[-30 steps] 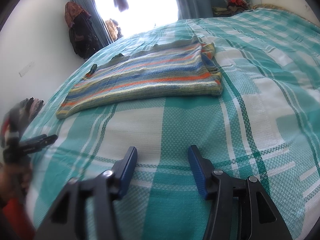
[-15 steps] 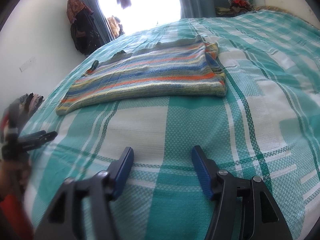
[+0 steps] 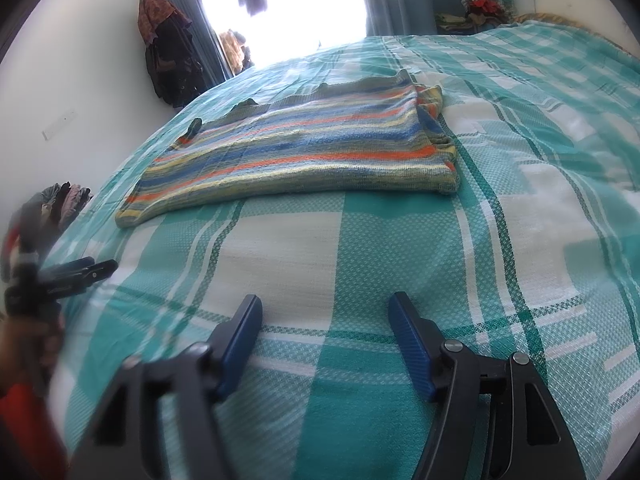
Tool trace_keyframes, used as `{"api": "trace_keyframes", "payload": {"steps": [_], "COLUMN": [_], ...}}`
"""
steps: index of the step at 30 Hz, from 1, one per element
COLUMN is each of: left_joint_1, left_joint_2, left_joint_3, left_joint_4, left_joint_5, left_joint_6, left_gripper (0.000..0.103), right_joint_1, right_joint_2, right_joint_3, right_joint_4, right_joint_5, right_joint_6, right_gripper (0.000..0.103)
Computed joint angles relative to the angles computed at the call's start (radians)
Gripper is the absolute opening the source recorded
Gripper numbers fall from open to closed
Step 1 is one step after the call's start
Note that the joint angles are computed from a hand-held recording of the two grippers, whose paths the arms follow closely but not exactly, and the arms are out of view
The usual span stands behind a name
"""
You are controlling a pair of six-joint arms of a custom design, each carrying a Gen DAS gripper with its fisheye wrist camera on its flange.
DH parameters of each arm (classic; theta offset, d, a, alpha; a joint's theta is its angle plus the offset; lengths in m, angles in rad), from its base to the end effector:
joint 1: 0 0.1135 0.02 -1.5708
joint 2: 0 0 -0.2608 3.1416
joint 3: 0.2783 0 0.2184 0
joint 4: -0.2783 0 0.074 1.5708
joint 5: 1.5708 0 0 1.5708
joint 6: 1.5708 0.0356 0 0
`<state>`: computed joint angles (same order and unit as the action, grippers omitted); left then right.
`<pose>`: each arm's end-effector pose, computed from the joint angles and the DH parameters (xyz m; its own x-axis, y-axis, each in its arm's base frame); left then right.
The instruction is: Fold small clothes
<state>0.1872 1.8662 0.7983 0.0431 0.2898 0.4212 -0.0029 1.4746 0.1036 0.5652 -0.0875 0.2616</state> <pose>0.3024 0.0469 0.1155 -0.7796 0.2511 -0.5737 0.3136 0.9495 -0.0106 0.1713 0.0026 0.1002 -0.7117 0.2597 -0.6527 0.1309 0.9619 0.2400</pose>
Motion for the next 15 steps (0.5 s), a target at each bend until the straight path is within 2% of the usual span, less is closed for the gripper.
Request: {"api": "trace_keyframes", "payload": {"steps": [15], "left_joint_1": [0.000], "left_joint_2": [-0.004], "left_joint_3": [-0.009], "left_joint_4": [0.012], "left_joint_5": [-0.001], "left_joint_6": [-0.002], "left_gripper": [0.102], "right_joint_1": [0.004], "right_joint_2": [-0.004], "right_joint_3": [-0.006], "right_joint_4": [0.008], "right_joint_5": [-0.004], "right_joint_6": [0.007], "right_gripper": [0.066]}}
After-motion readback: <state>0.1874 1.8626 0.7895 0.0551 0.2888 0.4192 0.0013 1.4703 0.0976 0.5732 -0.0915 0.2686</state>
